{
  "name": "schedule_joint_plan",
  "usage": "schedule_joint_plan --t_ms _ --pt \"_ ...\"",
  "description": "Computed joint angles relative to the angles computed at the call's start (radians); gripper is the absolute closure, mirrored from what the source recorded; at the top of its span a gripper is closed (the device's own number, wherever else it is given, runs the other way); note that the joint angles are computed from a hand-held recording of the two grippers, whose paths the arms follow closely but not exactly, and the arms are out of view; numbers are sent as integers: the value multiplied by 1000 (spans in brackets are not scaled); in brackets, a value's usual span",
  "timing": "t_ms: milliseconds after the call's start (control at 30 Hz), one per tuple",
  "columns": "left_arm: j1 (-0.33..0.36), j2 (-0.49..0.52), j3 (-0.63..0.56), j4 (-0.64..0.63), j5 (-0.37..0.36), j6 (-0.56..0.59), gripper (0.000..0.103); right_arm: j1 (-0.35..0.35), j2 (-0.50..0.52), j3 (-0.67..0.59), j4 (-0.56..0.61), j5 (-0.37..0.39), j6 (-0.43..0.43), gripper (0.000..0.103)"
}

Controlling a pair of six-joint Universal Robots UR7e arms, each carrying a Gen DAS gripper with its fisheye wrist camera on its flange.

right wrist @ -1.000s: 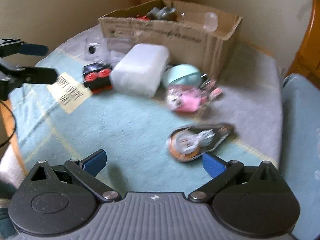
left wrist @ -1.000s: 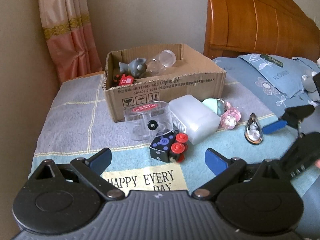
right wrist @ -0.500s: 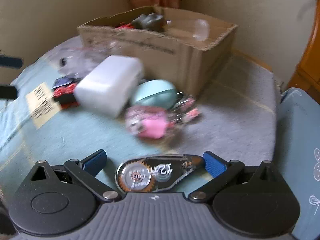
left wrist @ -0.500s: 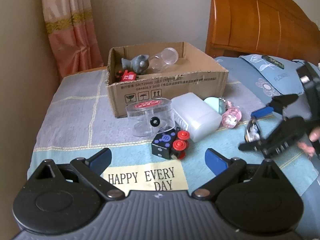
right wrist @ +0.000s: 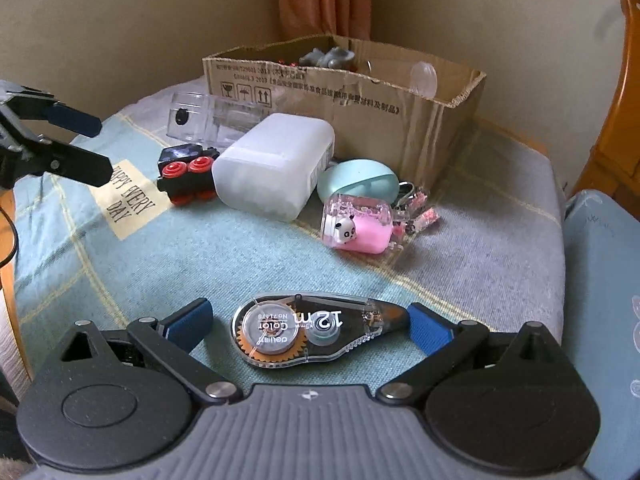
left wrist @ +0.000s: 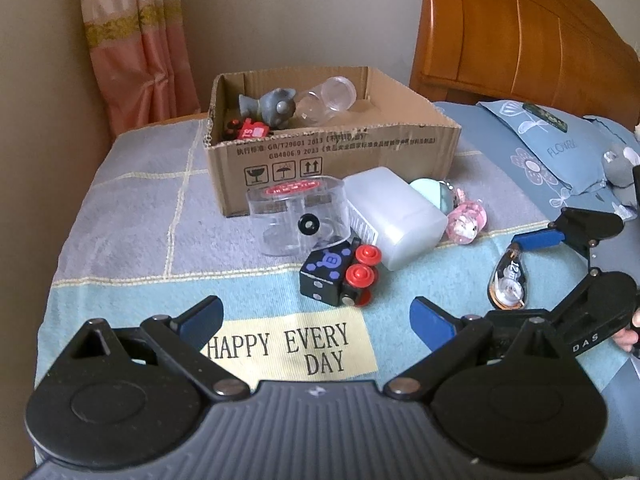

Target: Organize rigid objects

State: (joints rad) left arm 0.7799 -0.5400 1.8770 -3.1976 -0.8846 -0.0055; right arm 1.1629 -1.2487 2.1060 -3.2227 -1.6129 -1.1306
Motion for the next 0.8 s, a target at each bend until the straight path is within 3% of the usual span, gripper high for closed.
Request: schedule_joint_plan --t_ms 167,500,800 --pt "8 -2 -10 34 -5 -31 4 1 -9 -31 85 10 -42 0" --pt "-4 24 -37 71 43 -60 4 -24 -29 -26 124 61 -91 0" --pt "-3 74 -66 24 46 21 4 -22 -35 -27 133 51 -90 0"
